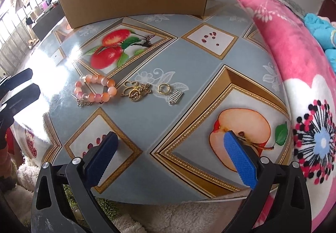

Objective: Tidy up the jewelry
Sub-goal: 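Move both tools over the pink bead bracelet and small charms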

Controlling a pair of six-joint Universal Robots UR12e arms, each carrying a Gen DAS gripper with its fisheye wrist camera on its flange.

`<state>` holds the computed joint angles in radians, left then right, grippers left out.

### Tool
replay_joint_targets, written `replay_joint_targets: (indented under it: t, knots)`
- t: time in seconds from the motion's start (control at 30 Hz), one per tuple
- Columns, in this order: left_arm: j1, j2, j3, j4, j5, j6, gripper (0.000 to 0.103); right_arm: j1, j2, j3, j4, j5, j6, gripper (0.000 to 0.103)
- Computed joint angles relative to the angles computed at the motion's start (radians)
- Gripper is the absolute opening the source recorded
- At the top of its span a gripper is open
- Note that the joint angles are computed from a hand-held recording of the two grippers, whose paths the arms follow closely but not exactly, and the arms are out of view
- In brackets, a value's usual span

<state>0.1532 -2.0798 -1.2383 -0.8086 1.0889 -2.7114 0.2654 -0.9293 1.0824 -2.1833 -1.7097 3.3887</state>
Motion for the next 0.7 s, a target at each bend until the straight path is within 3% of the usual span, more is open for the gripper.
replay_joint_targets:
  t: [0.07, 0.17, 0.33, 0.57, 0.7]
  knots:
    - [0.002, -0.002, -0.001, 0.002, -0.017, 0.013, 0.082, 0.001, -0.001, -0.008, 0.008, 0.006, -0.007, 0.096]
    - [0.003, -0.004, 0.0, 0.012, -0.039, 0.033, 0.076, -0.004, -0.02, 0.02, -0.067, 0.059, 0.0, 0.096]
    - [-0.013, -0.03, 0.031, 0.018, -0.031, 0.077, 0.064, -0.015, -0.022, 0.022, -0.138, 0.163, 0.022, 0.08]
    - [-0.051, -0.084, 0.128, -0.114, 0.03, 0.226, 0.062, -0.017, -0.004, -0.006, -0.121, 0.183, 0.031, 0.069]
    - [-0.064, -0.11, 0.17, -0.159, 0.075, 0.239, 0.062, -0.022, -0.005, -0.001, -0.128, 0.183, 0.05, 0.064]
